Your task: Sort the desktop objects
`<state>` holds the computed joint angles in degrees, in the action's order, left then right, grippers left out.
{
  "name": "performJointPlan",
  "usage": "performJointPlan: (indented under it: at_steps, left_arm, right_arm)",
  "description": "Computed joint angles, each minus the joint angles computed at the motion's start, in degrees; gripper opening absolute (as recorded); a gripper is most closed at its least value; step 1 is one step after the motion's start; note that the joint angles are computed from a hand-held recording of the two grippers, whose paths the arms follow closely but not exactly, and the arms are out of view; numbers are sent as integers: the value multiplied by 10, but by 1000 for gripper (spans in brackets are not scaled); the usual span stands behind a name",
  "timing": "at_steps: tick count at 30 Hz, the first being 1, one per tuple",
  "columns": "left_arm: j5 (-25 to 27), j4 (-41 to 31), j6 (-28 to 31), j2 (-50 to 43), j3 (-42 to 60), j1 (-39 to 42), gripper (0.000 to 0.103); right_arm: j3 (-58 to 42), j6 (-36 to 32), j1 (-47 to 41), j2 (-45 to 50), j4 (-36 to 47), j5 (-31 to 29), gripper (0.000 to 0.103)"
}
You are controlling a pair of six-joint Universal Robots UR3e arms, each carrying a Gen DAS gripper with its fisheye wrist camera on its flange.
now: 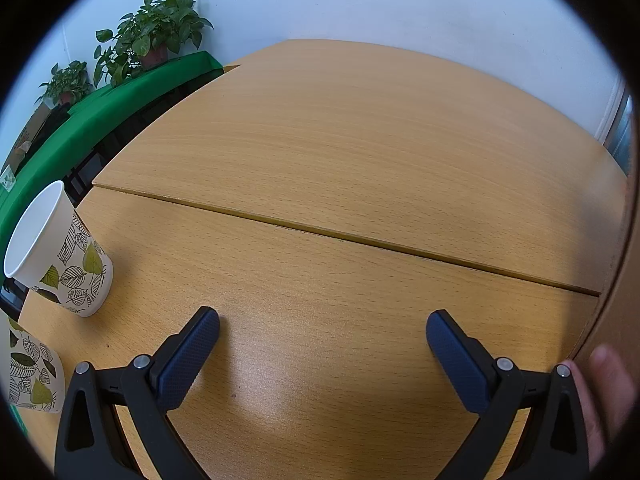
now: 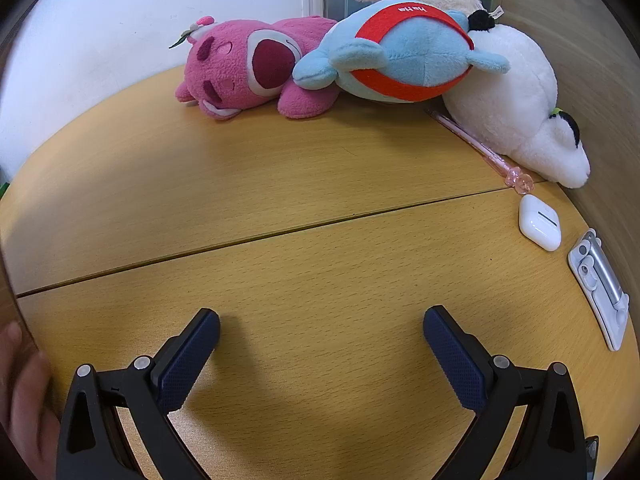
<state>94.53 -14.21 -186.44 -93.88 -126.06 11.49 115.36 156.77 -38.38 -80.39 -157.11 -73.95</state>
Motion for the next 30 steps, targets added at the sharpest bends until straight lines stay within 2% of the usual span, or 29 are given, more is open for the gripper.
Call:
performJointPlan:
  at_steps: [30]
  left_arm:
    - [-1, 0, 1, 1, 0, 1, 103]
  right_arm:
    - [29, 1, -1, -27, -4, 1, 103]
